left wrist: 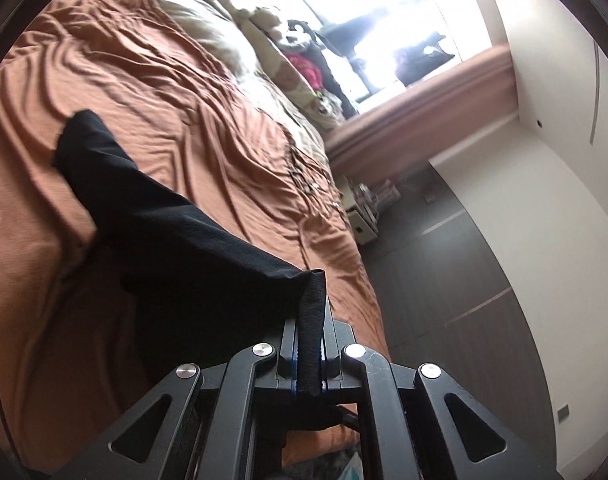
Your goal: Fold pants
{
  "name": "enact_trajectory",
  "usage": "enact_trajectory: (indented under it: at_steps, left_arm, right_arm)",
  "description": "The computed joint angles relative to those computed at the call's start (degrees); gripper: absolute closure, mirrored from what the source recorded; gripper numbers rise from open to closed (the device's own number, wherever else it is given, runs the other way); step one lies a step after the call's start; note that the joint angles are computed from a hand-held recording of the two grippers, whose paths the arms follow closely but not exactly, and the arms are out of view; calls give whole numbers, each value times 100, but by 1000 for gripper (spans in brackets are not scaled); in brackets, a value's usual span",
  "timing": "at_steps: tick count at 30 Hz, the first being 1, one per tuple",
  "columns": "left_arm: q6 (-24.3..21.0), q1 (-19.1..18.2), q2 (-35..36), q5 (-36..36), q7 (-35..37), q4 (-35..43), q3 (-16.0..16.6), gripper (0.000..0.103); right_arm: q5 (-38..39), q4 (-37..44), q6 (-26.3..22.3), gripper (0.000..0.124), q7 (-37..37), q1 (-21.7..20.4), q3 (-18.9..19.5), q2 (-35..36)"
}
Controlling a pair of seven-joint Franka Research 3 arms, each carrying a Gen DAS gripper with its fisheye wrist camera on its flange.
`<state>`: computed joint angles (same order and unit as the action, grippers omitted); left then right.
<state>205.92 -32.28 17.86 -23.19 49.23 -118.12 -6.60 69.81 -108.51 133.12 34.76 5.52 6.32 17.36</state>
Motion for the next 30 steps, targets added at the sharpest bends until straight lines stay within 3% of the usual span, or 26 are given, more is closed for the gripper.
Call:
enact_trajectory:
  at_steps: [9, 12, 15, 19, 24, 30]
  left_arm:
    - [-890, 202, 834, 1209, -457, 1422, -169, 96]
    - [-1243, 470, 1194, 1749, -634, 1946, -487, 96]
    - [-1839, 853, 1741, 2342, -626, 2726, -1028, 96]
    - [-2620, 1009, 2355, 2776, -589, 3633, -1416, 96]
    - [-3669, 931, 3228, 2859, -134, 4963, -1777, 96]
    - [-4664, 549, 3955, 2538, 492, 6207, -1747, 96]
  right_arm:
    - [698, -580, -9, 78, -336, -245, -221, -428]
    - [842, -708, -37, 78, -410, -328, -320, -519]
    - [977, -899, -47, 78, -469, -367, -394, -662]
    - [1124, -1127, -69, 78, -525, -421, -502, -811]
    - [1226, -1240, -107, 78, -530, -487, -602, -839]
    - [1232, -1303, -133, 78, -422, -595, -684, -777]
